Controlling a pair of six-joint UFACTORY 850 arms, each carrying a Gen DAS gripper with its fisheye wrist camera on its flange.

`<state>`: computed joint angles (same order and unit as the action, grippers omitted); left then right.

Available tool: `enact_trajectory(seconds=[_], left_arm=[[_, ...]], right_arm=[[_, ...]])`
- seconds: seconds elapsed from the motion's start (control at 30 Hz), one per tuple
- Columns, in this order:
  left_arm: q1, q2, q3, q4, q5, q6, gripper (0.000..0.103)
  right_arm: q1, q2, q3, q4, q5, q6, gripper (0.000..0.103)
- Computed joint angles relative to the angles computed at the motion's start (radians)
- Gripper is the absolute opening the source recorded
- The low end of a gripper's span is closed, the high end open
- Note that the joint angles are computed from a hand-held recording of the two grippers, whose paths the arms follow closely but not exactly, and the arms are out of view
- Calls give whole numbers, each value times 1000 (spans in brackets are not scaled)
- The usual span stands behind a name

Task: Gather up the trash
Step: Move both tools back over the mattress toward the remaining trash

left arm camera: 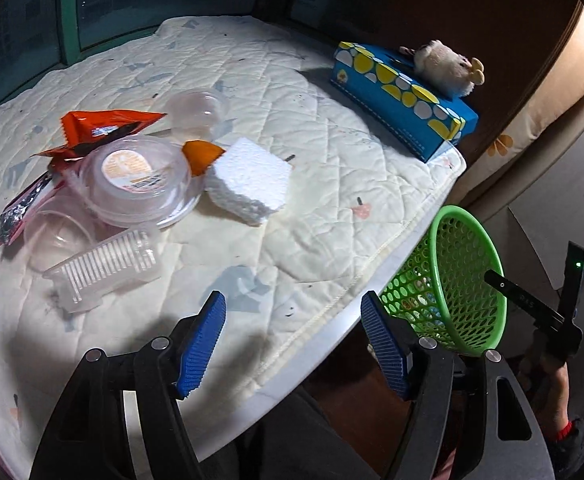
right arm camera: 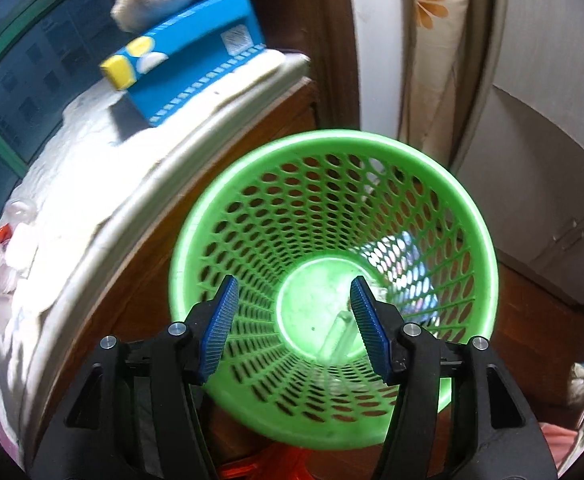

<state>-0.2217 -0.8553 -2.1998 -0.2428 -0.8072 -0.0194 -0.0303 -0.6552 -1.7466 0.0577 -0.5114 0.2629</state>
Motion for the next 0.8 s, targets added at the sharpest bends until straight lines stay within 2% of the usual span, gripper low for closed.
enact_trajectory(seconds=[0.27, 0.43, 0.6, 0.8], left_arm=[[54, 103, 155, 0, 101, -14, 73], [88, 148, 215, 4, 151, -36, 77], [122, 174, 253, -12, 172, -34, 78], [147, 178, 272, -20, 162, -38, 78]], right_arm=[[77, 50, 12, 24, 44, -57, 77], [123, 47, -17, 64, 40, -105, 80], [163, 23, -70, 92, 21, -152, 84], [197, -34, -176, 153, -22, -229, 84]])
